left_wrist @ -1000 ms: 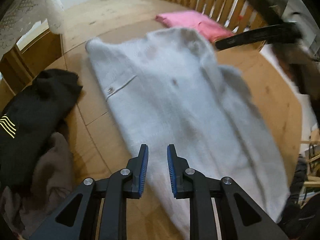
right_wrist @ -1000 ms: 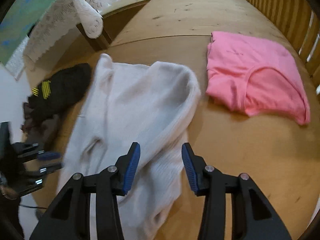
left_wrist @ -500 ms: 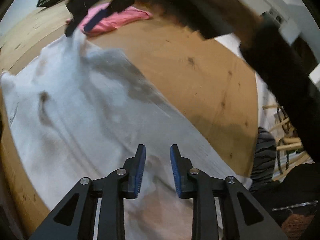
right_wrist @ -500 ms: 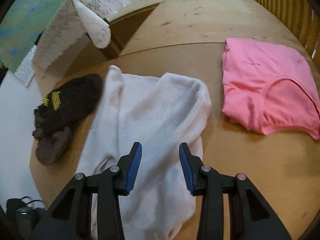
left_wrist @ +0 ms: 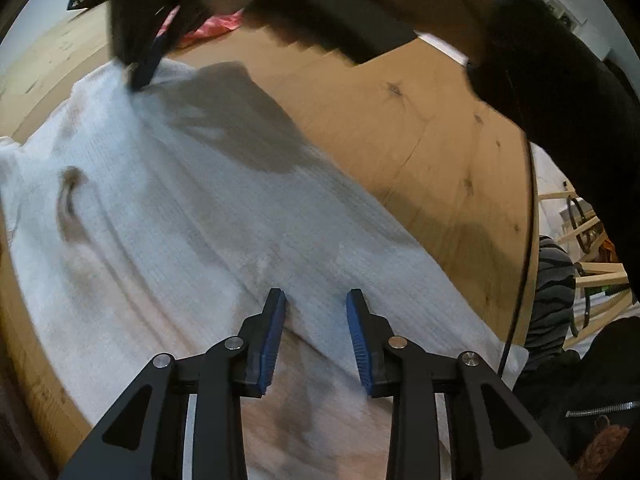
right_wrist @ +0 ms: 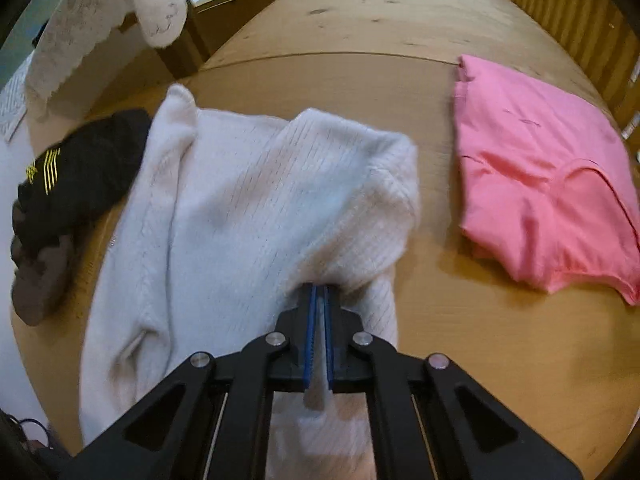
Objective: Fold clothes
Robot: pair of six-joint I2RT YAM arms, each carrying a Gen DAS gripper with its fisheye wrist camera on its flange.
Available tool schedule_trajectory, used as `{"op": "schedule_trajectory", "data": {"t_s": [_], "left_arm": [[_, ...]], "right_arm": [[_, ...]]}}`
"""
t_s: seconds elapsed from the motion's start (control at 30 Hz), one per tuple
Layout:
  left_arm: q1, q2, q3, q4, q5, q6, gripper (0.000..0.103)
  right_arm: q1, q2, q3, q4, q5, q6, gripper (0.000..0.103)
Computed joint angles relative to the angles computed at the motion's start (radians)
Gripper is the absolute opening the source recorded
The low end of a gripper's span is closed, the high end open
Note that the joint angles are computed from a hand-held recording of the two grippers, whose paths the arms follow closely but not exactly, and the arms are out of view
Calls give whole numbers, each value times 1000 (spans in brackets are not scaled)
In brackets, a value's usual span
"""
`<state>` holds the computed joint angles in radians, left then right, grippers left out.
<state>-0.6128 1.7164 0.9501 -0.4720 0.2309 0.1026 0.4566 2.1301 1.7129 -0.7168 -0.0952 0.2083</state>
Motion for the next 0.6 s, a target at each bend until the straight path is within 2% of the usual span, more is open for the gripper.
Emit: {"op": "schedule_trajectory", "data": {"t_s": [0.07,0.2,0.33,0.4,0.5,0.53,0.6], "left_arm": [[4,-70,-38,-8,7,-9,30],[-17,-215,-151,-25,20,-33,33],[-55,-323,-251,-41,18,-67,33],[-79,-346,-296,-31,10,-90,33],[-63,-430,-373,-37,25,-106,33],[-54,-465,-394,-49,25,-113,33],[-37,-538,-430,-83,25,-126,33]], "right_arm": [[-7,-169,-182,54,-40,-13,4],[38,-540,-580,71,-112,-25,6],[205,-904,-954,50,-126,98,6],[375,-1031,-1057,6,-70,231,10],[660,-1119,-1148,9,27,456,36],[756,-1119,-1160,22,68,520,37],[856,-1094,-1151,26,139,570,37]]}}
